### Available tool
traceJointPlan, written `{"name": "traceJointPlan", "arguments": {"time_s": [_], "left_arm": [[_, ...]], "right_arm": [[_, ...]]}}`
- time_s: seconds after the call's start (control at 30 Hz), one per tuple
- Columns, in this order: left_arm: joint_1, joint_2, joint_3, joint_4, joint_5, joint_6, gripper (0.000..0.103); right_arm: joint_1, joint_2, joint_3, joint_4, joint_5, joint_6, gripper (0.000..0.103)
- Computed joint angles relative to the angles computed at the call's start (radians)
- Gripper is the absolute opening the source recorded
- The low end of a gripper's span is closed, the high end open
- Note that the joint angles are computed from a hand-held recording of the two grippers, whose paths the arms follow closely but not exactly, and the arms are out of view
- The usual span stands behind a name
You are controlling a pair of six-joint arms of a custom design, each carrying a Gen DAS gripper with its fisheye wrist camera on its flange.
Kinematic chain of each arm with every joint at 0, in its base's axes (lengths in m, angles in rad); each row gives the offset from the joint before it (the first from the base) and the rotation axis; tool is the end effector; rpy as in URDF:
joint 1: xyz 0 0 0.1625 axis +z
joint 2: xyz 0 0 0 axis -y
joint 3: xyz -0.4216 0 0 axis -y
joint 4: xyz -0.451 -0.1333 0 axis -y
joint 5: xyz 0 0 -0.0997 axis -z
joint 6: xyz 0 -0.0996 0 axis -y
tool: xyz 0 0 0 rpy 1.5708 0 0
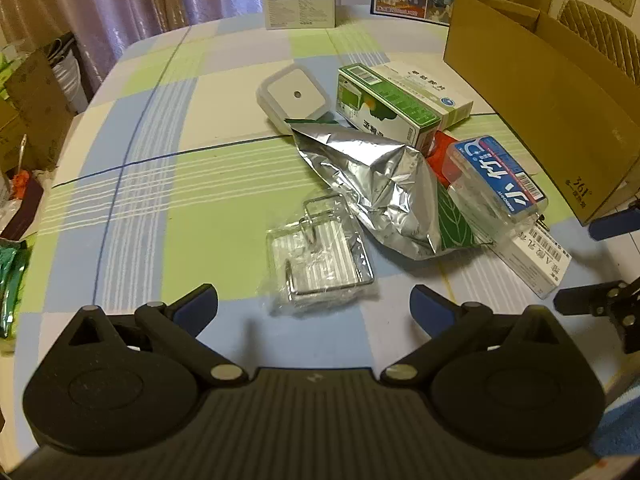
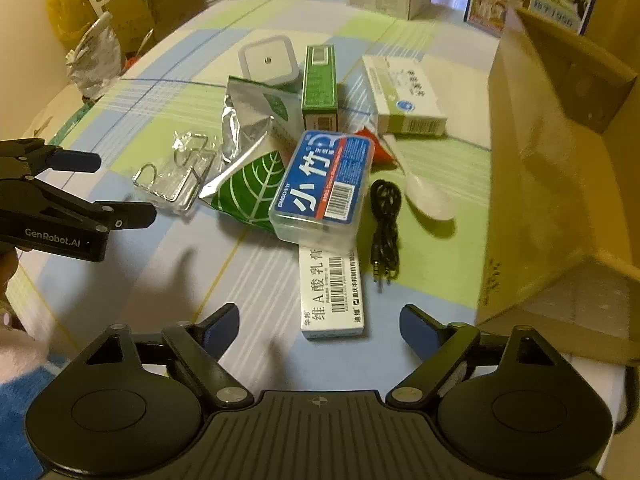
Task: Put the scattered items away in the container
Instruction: 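Reach the right gripper to the white medicine box and grasp it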
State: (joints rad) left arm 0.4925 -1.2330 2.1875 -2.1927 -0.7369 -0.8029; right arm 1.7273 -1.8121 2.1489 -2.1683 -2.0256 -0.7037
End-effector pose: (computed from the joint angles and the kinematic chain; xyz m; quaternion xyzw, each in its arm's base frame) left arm -0.3187 -0.4060 0.0964 0.1902 0.8840 -0.2335 0.3576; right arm 0.1577 -0.4249 0.3621 0.3761 -0.8902 0.0615 0.2494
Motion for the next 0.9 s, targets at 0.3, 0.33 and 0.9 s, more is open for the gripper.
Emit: {"name": "traceJointPlan", "arguments": {"time_s": [0.3, 0.33, 0.9], "left_arm": [[0.044, 0.025, 0.000, -0.104, -0.017, 0.081, 0.097], [0.048, 0.026, 0.004, -0.129, -0.020, 0.095, 0.097], [0.045, -0.005, 0.036, -0.131, -0.026, 0.110, 0.058]], "right_arm": [[-0.025, 0.070, -0.019, -0.014, -0.009, -0.001, 0.061], [-0.025, 0.072, -0.019, -0.015, -0.010, -0.001, 0.060], [-0.025, 0.061, -0.033, 0.052, 0.008, 0.045, 0.036]]}}
